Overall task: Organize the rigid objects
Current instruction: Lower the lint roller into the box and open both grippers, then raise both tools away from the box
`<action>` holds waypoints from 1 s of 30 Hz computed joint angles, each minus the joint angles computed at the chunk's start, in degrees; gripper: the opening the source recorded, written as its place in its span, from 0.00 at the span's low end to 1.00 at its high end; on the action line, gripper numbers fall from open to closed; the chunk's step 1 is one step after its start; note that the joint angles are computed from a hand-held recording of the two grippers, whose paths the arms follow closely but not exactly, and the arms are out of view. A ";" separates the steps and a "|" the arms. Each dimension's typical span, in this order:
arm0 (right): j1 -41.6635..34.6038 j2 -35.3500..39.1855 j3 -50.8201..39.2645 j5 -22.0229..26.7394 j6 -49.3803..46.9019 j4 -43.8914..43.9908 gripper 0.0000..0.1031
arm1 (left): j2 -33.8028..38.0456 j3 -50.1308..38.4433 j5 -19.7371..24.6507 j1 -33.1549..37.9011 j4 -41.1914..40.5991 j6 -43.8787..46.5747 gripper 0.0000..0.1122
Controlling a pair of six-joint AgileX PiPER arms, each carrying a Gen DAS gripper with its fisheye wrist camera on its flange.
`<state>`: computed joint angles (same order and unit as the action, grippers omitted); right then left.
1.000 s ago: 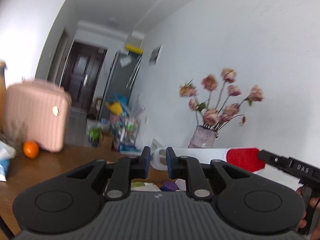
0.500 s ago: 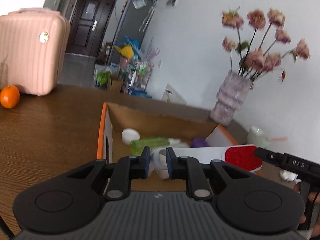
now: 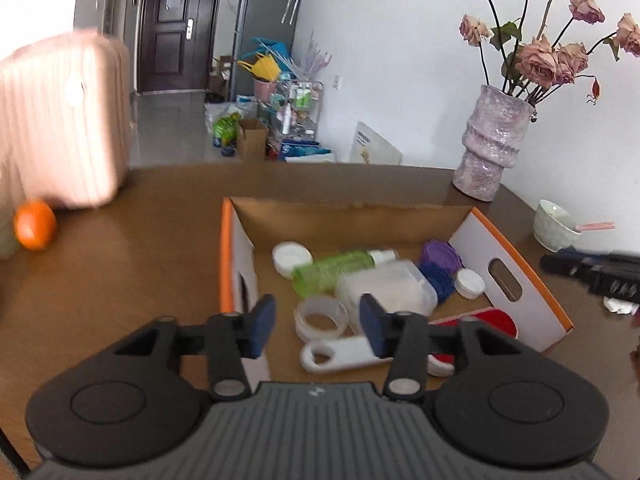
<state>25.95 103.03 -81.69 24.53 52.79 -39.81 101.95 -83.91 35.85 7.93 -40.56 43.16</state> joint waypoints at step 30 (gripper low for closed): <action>41.95 -37.01 31.78 34.34 48.53 -46.94 0.88 | -58.39 42.78 9.27 26.51 -30.59 32.30 0.92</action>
